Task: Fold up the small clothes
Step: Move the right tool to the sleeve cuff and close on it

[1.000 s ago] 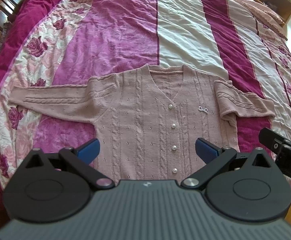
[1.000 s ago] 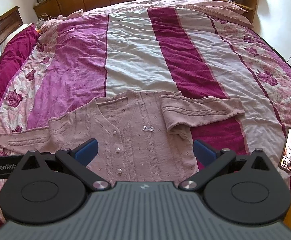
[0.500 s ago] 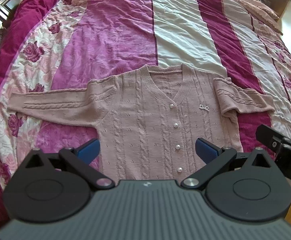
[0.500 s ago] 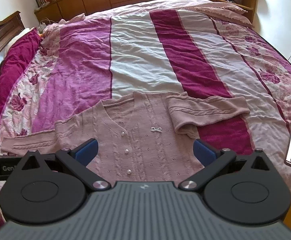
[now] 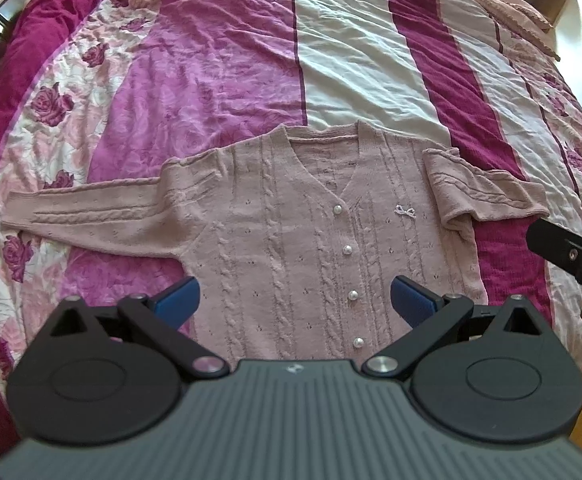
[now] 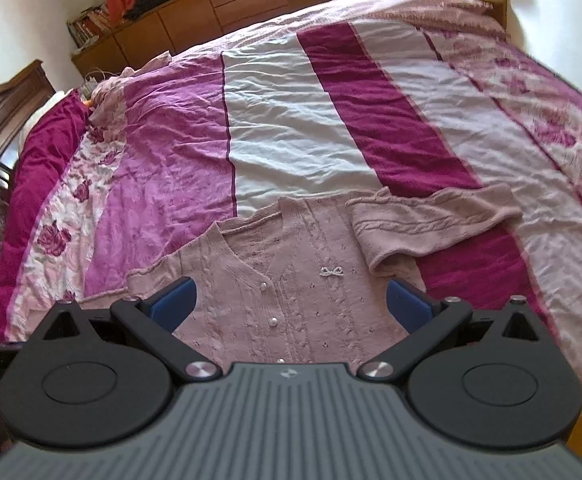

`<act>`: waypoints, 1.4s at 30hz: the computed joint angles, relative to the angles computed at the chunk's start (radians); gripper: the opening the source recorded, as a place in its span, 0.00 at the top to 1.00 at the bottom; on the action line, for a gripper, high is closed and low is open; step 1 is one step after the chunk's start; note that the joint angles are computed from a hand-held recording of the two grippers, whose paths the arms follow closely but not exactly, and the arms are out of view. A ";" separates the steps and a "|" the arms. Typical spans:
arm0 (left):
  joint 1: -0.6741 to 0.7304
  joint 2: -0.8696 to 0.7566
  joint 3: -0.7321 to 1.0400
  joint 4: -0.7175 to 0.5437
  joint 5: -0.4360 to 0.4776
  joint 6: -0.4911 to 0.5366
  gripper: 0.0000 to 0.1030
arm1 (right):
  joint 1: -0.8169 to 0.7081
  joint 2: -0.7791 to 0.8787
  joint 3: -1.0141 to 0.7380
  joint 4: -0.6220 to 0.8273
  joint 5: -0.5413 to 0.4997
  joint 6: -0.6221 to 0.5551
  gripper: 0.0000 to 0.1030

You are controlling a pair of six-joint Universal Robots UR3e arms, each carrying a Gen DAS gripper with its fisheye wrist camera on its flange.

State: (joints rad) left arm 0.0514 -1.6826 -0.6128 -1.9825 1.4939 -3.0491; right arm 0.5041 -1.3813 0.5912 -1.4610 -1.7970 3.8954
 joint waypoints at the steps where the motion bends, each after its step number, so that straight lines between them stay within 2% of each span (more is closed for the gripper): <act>1: -0.014 -0.004 -0.010 0.015 0.010 -0.012 0.00 | -0.024 -0.041 0.086 -0.053 0.020 -0.009 0.00; 6: -0.082 -0.033 -0.030 0.066 0.069 -0.107 0.00 | -0.149 -0.218 0.467 -0.304 0.085 -0.121 0.00; 9: -0.123 -0.057 -0.043 0.088 0.092 -0.176 0.00 | -0.245 -0.286 0.609 -0.387 0.135 -0.199 0.00; 16: -0.231 -0.121 -0.074 0.161 0.144 -0.332 0.00 | -0.600 -0.425 0.879 -0.463 0.390 -0.431 0.00; 21: -0.309 -0.196 -0.047 0.196 0.187 -0.439 0.00 | -0.818 -0.435 1.023 -0.530 0.493 -0.596 0.00; 27: -0.412 -0.339 0.059 0.198 0.244 -0.571 0.00 | -1.011 -0.316 1.090 -0.615 0.578 -0.787 0.00; 34: -0.500 -0.527 0.269 0.134 0.302 -0.740 0.00 | -1.083 -0.084 1.091 -0.791 0.557 -0.920 0.00; 38: -0.529 -0.615 0.386 0.082 0.315 -0.798 0.00 | -1.092 0.025 1.073 -0.874 0.535 -0.957 0.00; 42: -0.550 -0.730 0.594 -0.034 0.328 -0.812 0.00 | -1.094 0.131 1.049 -0.953 0.509 -0.945 0.00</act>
